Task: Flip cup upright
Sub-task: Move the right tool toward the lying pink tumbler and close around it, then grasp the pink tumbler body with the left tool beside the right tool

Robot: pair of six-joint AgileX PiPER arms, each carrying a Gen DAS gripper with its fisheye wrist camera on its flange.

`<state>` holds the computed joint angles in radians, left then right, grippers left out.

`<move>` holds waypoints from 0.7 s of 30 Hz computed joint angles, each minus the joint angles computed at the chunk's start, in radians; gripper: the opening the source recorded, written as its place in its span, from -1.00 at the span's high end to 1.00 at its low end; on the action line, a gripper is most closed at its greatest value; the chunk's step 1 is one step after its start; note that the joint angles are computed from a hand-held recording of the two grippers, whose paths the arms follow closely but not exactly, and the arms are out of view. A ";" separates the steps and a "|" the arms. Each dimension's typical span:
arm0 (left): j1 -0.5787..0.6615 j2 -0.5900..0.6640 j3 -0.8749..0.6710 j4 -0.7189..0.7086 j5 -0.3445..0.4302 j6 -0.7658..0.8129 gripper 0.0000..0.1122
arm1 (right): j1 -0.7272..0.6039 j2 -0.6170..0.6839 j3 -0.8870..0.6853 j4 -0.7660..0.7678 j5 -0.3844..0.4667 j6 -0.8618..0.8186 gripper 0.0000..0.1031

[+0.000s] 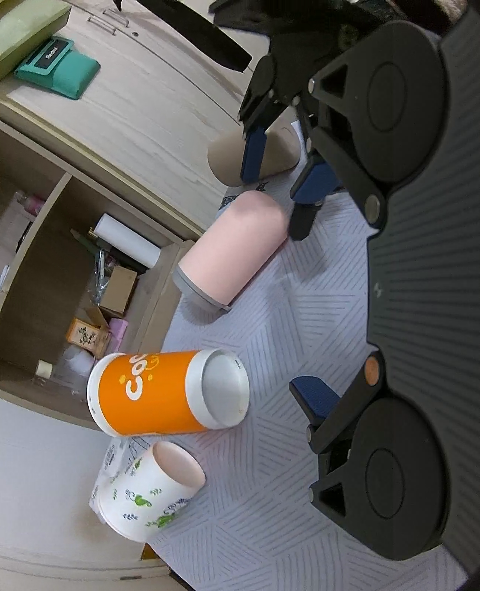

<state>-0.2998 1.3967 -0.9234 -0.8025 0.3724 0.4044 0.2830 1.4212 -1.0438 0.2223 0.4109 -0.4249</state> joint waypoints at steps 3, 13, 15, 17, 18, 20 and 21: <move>0.013 -0.009 0.037 -0.165 -0.044 0.134 -0.80 | -0.025 0.029 -0.015 0.088 -0.008 -0.088 -0.83; 0.048 0.009 0.057 -0.344 0.003 0.289 -0.80 | 0.019 0.119 -0.097 -0.125 0.040 0.098 -0.30; 0.049 0.005 0.061 -0.331 0.005 0.268 -0.81 | 0.043 0.106 -0.092 -0.199 0.050 0.199 -0.30; 0.051 -0.006 0.067 -0.333 0.008 0.267 -0.81 | 0.071 0.080 -0.070 -0.276 0.044 0.294 -0.30; 0.054 -0.011 0.070 -0.334 0.014 0.267 -0.81 | 0.081 0.065 -0.061 -0.299 0.050 0.330 -0.30; 0.060 -0.022 0.074 -0.329 0.035 0.254 -0.81 | 0.104 0.037 -0.047 -0.345 0.069 0.415 -0.30; 0.063 -0.027 0.076 -0.320 0.047 0.241 -0.81 | 0.116 0.023 -0.040 -0.369 0.082 0.456 -0.30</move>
<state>-0.2372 1.3700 -0.8469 -1.1227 0.4189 0.6450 0.3995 1.4438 -1.0841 -0.1462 0.4934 0.0313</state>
